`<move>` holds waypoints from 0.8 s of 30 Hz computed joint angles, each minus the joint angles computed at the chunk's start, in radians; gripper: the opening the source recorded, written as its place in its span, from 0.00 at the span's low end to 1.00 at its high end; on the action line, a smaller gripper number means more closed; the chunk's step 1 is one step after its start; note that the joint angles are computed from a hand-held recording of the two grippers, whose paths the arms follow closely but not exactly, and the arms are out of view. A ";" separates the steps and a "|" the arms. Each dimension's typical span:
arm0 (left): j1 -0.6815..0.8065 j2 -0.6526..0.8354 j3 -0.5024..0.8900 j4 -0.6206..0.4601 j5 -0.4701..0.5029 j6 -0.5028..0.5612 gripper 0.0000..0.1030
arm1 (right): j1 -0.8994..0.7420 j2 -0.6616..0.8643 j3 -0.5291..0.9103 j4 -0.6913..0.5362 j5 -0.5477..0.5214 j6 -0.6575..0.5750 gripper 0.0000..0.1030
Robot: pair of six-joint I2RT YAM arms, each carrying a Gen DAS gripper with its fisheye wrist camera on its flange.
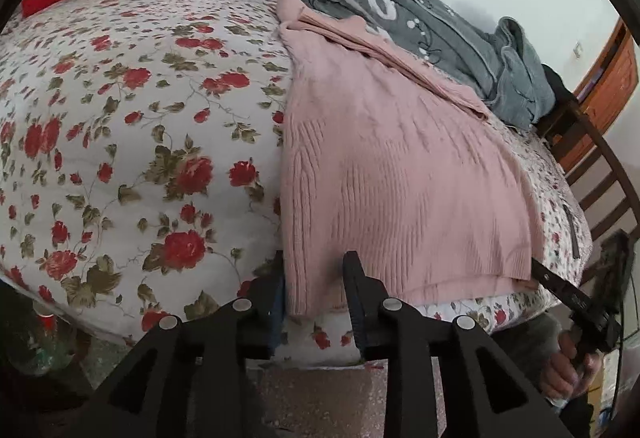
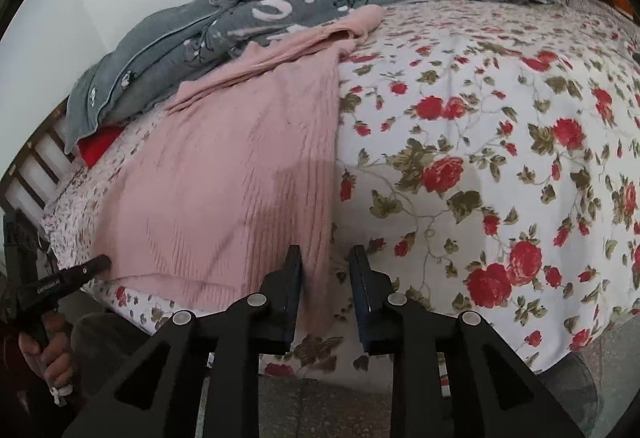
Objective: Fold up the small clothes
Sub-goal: 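Close both grippers on the sweater strip end and lift it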
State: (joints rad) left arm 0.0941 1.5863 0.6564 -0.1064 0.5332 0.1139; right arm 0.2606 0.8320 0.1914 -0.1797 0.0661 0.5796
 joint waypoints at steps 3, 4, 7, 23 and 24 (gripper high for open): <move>0.010 0.003 0.023 -0.045 0.018 0.013 0.06 | 0.036 -0.019 0.028 -0.058 0.035 -0.036 0.05; 0.023 -0.014 0.031 -0.064 0.034 0.016 0.06 | 0.031 -0.062 0.032 -0.088 0.029 -0.045 0.05; 0.072 -0.042 0.083 -0.145 0.141 0.012 0.06 | -0.097 -0.191 0.054 -0.165 -0.140 -0.078 0.05; 0.015 0.057 0.619 -0.290 0.181 -0.320 0.06 | -0.479 0.111 0.465 -0.044 -0.553 0.049 0.05; 0.001 0.090 0.667 -0.294 0.162 -0.332 0.06 | -0.485 0.159 0.493 -0.022 -0.556 0.049 0.05</move>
